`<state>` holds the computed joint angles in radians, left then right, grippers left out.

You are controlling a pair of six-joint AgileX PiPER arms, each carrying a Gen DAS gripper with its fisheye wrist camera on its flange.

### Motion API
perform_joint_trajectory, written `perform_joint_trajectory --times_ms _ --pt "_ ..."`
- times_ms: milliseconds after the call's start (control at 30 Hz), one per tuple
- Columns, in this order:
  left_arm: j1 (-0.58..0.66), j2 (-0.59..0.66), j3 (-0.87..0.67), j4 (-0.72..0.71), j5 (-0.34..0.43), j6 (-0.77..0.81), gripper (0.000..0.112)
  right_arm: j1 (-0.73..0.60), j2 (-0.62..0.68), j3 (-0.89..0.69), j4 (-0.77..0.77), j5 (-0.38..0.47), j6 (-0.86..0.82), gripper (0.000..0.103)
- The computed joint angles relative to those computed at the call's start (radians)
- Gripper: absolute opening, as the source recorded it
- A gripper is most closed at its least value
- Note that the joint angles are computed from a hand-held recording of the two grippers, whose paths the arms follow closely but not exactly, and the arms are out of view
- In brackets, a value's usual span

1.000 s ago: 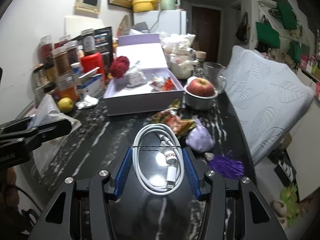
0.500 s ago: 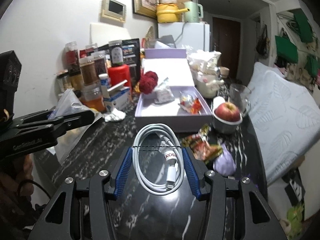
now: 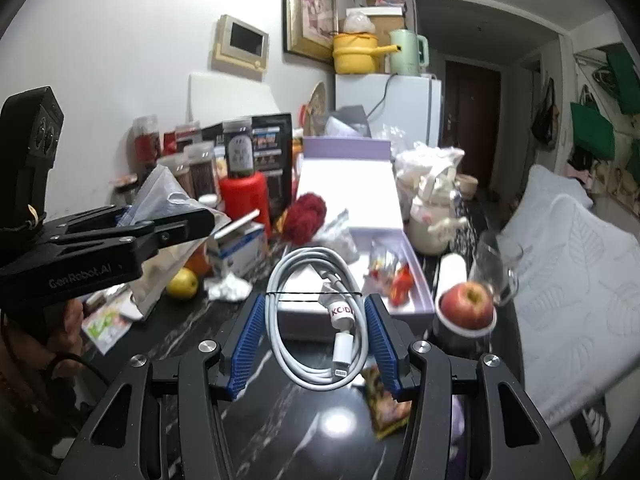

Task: Organize soft objects
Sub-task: 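Lift and carry the zip bag and white cable toward the lavender box, then lower the zip bag into the box and open the left tool while the right tool lowers the cable in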

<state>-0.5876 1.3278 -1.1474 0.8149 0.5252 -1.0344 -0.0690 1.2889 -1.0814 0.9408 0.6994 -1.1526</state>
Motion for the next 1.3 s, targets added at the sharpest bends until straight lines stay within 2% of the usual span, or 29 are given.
perform_joint_trajectory --times_ms 367,633,867,967,1300 --pt "0.116 0.217 -0.27 -0.1 -0.065 0.165 0.049 0.038 0.232 -0.31 0.004 -0.014 0.041 0.051" --pt "0.17 0.392 -0.489 -0.185 -0.07 0.292 0.049 0.05 0.413 -0.552 -0.02 -0.019 0.109 0.051" --pt "0.198 0.555 -0.678 -0.255 -0.037 0.37 0.049 0.055 0.573 -0.757 -0.086 -0.007 0.219 0.051" --pt "0.208 0.634 -0.785 -0.328 0.012 0.468 0.049 0.066 0.655 -0.865 -0.144 0.009 0.283 0.051" --pt "0.222 0.851 -1.059 -0.393 0.161 0.591 0.049 0.086 0.884 -1.19 -0.33 0.114 0.465 0.051"
